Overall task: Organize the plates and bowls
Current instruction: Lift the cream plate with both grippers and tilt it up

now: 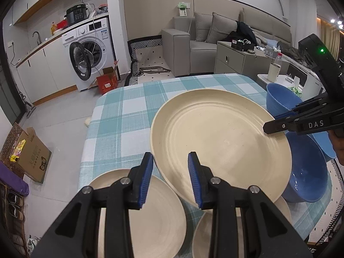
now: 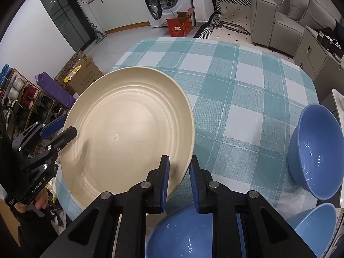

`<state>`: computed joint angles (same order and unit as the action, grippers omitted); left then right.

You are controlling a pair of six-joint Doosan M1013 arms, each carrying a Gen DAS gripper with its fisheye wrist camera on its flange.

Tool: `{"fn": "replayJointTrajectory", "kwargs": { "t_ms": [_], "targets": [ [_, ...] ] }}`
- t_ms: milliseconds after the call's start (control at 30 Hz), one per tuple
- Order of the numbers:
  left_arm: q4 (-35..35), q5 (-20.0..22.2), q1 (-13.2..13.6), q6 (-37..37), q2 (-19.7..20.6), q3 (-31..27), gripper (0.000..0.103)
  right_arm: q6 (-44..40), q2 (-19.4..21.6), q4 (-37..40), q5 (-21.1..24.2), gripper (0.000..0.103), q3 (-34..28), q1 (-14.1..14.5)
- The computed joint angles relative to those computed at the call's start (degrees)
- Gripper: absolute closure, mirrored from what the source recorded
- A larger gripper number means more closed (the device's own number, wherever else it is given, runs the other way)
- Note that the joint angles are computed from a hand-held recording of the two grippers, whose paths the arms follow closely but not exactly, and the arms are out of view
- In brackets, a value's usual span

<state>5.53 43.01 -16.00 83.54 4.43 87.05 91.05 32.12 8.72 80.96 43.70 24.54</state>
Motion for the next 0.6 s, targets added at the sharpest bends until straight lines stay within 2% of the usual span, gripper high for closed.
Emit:
{"fn": "replayJointTrajectory", "kwargs": {
  "t_ms": [600],
  "targets": [
    [2.4,-1.8,-0.9,-3.6,-3.4,4.2,0.071,-3.7,-5.7,1.0,-5.5,0.084,8.6,0.8]
  ]
}}
